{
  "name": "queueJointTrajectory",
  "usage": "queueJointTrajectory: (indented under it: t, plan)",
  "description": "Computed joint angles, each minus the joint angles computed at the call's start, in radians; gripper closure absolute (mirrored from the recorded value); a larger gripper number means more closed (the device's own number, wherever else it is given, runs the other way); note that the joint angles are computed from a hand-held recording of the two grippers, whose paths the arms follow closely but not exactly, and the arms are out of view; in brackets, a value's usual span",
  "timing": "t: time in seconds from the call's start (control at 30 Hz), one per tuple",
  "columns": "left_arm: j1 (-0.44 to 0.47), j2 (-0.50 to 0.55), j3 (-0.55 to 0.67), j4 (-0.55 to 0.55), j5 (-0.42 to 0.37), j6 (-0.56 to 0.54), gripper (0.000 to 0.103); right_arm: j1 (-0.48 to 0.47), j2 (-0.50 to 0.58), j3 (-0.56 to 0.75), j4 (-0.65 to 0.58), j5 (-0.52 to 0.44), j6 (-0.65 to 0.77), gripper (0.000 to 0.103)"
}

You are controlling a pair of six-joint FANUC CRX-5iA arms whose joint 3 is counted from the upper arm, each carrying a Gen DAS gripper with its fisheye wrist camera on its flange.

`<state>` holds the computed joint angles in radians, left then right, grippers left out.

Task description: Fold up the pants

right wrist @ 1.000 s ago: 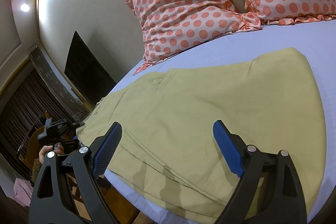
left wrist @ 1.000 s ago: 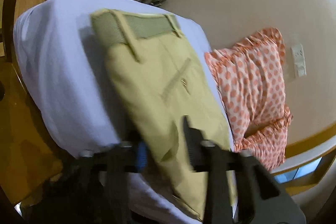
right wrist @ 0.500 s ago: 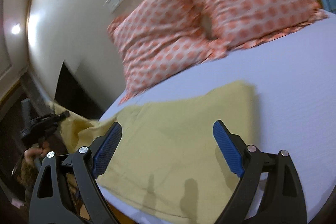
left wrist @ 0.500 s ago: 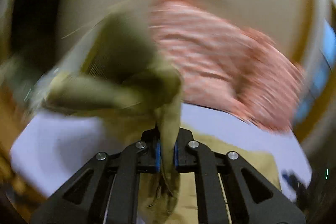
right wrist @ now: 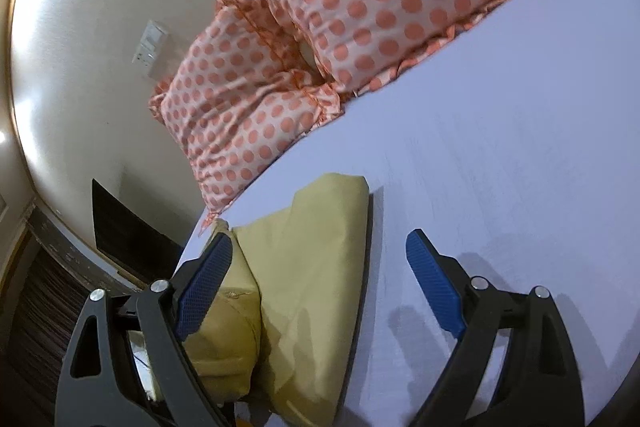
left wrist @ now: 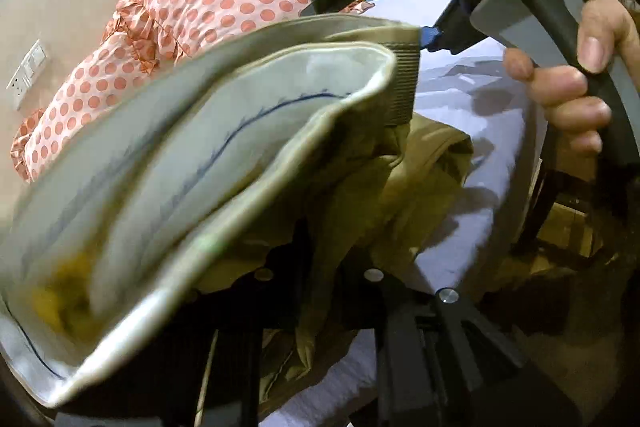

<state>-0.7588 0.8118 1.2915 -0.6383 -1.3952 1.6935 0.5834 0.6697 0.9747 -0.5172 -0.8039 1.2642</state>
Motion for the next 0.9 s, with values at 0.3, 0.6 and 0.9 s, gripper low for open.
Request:
queueJointTrajectory:
  t: [0.3,0.6,0.9]
  plan:
    - [-0.001,-0.112,-0.161,0.032,0.124,0.066,0.042,0.060,-0.061,0.040,0.012,-0.073,0.422,0.013]
    - [-0.040,-0.356,-0.510,-0.109,0.158,0.419,0.032,0.119,-0.118,-0.001,-0.062,-0.153,0.701,0.013]
    - [0.015,-0.478,-0.656,-0.098,0.273,0.591,0.032,0.286,-0.181,-0.204,0.199,0.015,0.899,0.013]
